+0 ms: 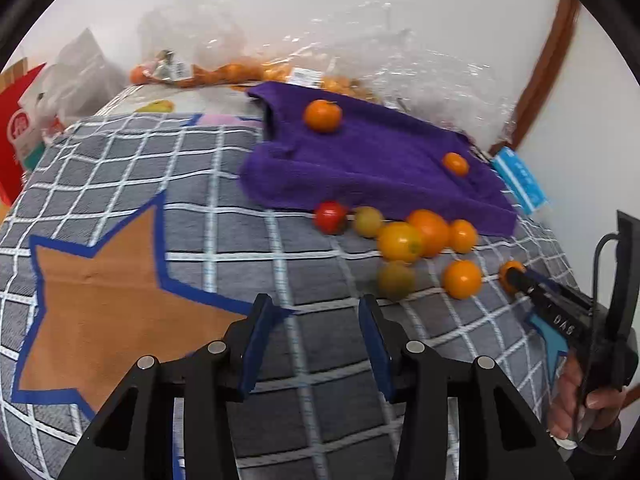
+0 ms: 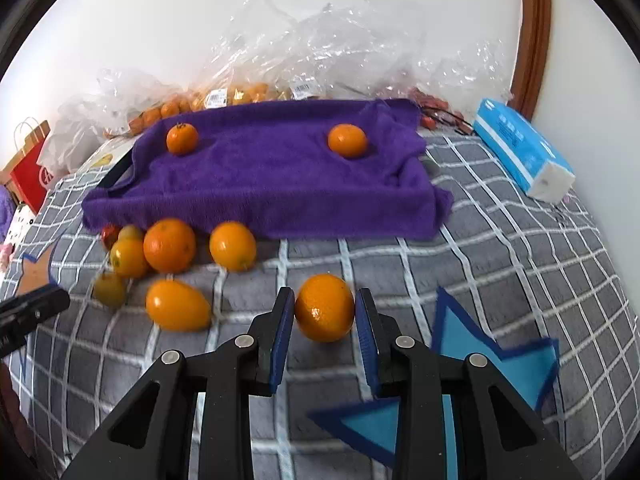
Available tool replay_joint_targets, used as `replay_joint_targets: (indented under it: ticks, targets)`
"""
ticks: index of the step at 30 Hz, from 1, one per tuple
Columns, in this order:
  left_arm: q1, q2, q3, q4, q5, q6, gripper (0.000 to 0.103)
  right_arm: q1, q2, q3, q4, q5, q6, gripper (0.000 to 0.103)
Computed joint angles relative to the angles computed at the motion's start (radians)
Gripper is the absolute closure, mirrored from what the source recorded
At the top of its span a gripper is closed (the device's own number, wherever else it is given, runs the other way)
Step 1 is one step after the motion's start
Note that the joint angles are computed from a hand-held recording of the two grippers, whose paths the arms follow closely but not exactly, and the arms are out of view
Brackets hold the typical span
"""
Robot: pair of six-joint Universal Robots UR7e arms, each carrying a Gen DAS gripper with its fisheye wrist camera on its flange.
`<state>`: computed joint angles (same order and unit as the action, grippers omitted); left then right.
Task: Organize fruits
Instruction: 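Close the right gripper on another orange in the fruit row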
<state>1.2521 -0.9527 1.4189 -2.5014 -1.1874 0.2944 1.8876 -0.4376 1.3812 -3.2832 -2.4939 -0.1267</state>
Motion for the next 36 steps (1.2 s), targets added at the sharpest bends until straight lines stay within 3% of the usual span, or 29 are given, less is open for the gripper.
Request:
replay_joint_targets:
  ticks: [8, 16, 26, 30, 36]
  targets:
    - [-0.017, 0.004, 0.013, 0.026, -0.032, 0.011, 0.061, 0.002, 0.019, 0.007, -0.091, 0.010, -0.079, 0.071]
    - [-0.038, 0.009, 0.029, 0.003, -0.013, 0.057, 0.060, -0.021, -0.022, 0.051, -0.063, 0.084, -0.001, 0.071]
    - [-0.055, 0.066, -0.006, -0.020, 0.024, 0.088, 0.061, -0.013, -0.027, 0.078, -0.099, 0.043, -0.004, 0.071]
    - [-0.055, 0.076, -0.012, -0.006, 0.030, 0.072, 0.077, -0.013, -0.025, 0.072, -0.094, 0.040, -0.002, 0.071]
    - [-0.052, 0.049, 0.007, -0.030, 0.045, 0.068, 0.078, -0.017, -0.030, 0.077, -0.094, 0.052, 0.003, 0.071]
